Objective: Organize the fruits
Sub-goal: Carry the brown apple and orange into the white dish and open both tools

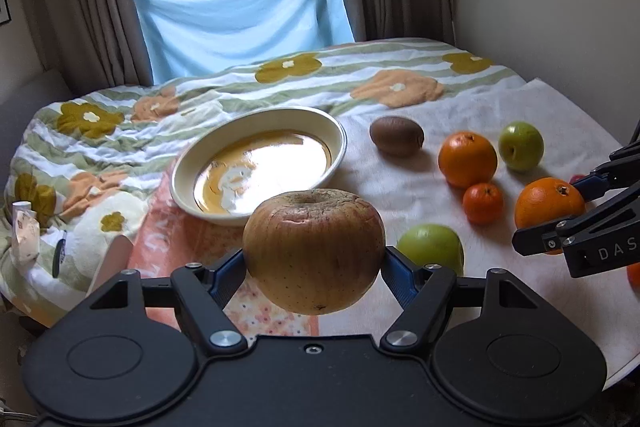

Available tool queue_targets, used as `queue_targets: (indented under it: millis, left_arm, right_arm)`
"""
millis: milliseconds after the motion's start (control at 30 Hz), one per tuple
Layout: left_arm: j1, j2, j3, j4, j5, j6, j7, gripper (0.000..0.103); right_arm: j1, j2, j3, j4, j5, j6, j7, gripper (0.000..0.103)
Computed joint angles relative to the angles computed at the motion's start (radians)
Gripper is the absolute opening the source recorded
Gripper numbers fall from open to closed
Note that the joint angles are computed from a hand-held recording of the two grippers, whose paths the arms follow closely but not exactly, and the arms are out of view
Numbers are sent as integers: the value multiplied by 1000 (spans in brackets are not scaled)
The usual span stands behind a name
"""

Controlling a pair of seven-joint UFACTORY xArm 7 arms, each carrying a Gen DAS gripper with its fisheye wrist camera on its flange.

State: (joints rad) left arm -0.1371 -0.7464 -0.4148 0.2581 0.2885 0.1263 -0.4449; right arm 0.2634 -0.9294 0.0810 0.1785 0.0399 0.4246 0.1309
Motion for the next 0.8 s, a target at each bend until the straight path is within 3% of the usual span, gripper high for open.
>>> queue_targets:
  millis: [133, 300, 500, 800]
  left_arm:
    - [14, -29, -5, 36, -3, 31, -20, 77]
    - [80, -9, -6, 89, 12, 8, -30, 77]
    - [192, 122, 3, 176, 49, -73, 24, 77]
    - [275, 409, 53, 324, 66, -176, 186, 77]
  right_arm:
    - [9, 16, -39, 47, 9, -8, -42, 73]
    - [17, 108, -63, 145, 33, -49, -88, 73]
    - [4, 286, -28, 287, 45, -110, -85, 73]
    - [-48, 583, 42, 497, 18, -193, 17, 73]
